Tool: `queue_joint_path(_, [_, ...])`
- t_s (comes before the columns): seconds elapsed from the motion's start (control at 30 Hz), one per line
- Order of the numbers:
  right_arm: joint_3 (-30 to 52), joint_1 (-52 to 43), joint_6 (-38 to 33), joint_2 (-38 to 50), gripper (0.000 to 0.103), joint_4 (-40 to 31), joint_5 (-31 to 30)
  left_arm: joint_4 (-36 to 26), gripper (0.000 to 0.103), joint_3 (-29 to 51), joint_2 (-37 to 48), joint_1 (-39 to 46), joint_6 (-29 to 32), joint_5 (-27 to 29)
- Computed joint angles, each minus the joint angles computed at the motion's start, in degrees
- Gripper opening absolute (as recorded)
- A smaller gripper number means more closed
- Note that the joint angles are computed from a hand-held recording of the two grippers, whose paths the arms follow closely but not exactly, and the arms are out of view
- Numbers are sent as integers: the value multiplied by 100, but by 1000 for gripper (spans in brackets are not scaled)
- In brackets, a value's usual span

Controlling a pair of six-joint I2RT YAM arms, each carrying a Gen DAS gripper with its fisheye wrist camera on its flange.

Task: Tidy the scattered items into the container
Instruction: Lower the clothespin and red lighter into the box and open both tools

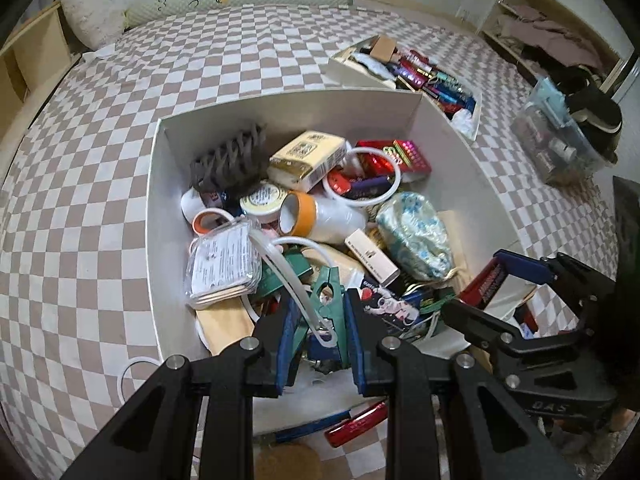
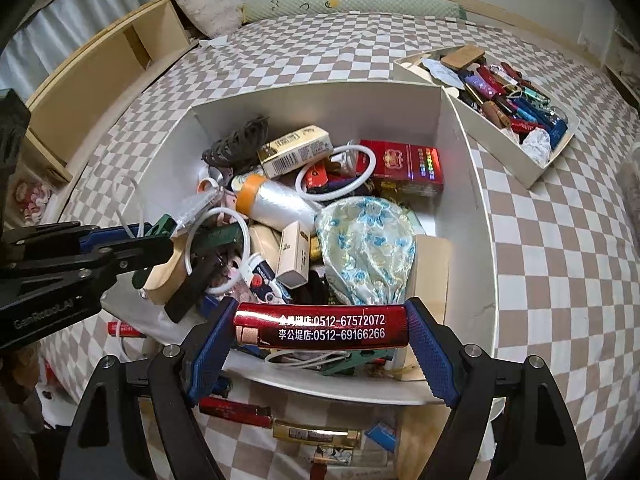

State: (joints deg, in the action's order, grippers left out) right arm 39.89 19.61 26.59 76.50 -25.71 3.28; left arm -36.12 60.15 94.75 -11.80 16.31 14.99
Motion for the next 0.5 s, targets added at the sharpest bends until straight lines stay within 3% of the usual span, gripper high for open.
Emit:
queue_joint_path(0.43, [-138, 129, 101, -312, 83, -69, 57, -7, 25, 20, 140, -357, -266, -49])
queue_joint_path(0.47, [-146, 153, 109, -320, 83, -64, 60, 21, 41, -9, 136, -393, -270, -100])
queue_joint_path(0.5, [-151, 175, 117, -324, 83, -63, 67, 85, 65, -61, 122, -422, -285, -165])
